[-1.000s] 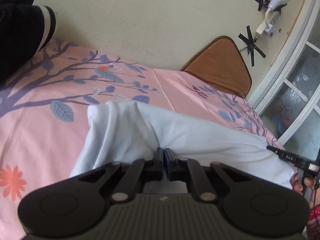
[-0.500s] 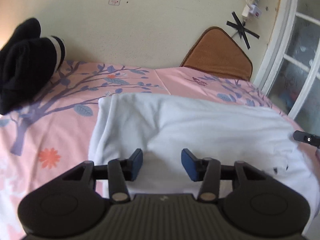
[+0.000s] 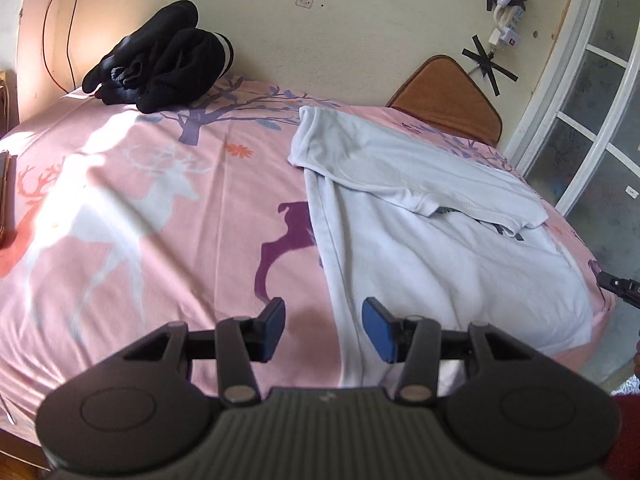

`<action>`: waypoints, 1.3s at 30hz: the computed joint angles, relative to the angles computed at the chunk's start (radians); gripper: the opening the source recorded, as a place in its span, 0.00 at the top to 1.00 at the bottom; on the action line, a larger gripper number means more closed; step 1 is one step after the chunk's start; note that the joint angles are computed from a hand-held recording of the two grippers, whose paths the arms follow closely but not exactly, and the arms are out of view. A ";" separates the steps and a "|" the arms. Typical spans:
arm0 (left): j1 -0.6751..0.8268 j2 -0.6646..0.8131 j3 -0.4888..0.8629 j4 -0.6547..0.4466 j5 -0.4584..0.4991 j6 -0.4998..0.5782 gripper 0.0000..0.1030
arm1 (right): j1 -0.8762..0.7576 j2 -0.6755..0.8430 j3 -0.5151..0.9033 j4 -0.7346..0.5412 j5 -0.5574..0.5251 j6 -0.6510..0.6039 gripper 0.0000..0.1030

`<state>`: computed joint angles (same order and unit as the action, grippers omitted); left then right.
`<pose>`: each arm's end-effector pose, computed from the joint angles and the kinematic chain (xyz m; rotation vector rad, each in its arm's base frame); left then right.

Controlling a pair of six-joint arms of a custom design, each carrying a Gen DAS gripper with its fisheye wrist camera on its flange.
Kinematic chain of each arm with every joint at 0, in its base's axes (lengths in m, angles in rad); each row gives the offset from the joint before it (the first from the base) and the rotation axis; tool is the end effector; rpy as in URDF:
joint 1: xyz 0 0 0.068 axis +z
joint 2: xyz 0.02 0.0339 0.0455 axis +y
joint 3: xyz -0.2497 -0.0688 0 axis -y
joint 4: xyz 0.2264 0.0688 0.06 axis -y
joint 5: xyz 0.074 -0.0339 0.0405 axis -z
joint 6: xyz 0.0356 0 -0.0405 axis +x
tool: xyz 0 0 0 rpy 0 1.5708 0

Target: Fold small clothes

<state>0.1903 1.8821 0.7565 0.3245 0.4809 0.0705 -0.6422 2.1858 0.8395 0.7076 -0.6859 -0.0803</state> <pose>0.3189 0.0447 0.0969 0.0898 2.2972 -0.4357 0.2974 -0.1943 0.0495 0.2129 2.0544 0.3176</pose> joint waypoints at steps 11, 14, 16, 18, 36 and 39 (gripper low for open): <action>0.010 0.133 -0.133 0.200 0.142 -0.016 0.50 | -0.106 -0.020 -0.077 -0.071 -0.196 -0.115 0.64; 0.000 0.195 -0.105 0.256 0.173 -0.065 0.47 | -0.139 -0.008 -0.086 -0.079 -0.213 -0.137 0.59; -0.012 0.234 -0.073 0.275 0.201 -0.091 0.42 | -0.158 0.007 -0.078 -0.107 -0.214 -0.153 0.55; -0.039 0.261 -0.031 0.245 0.185 -0.104 0.47 | -0.170 0.022 -0.065 -0.144 -0.221 -0.186 0.53; 0.100 0.067 0.043 0.229 0.578 -0.353 0.93 | -0.117 0.058 0.305 -0.789 -0.471 -0.404 0.95; 0.065 0.157 0.216 0.244 0.531 -0.476 0.93 | -0.057 0.089 0.362 -0.528 -0.495 -0.056 0.95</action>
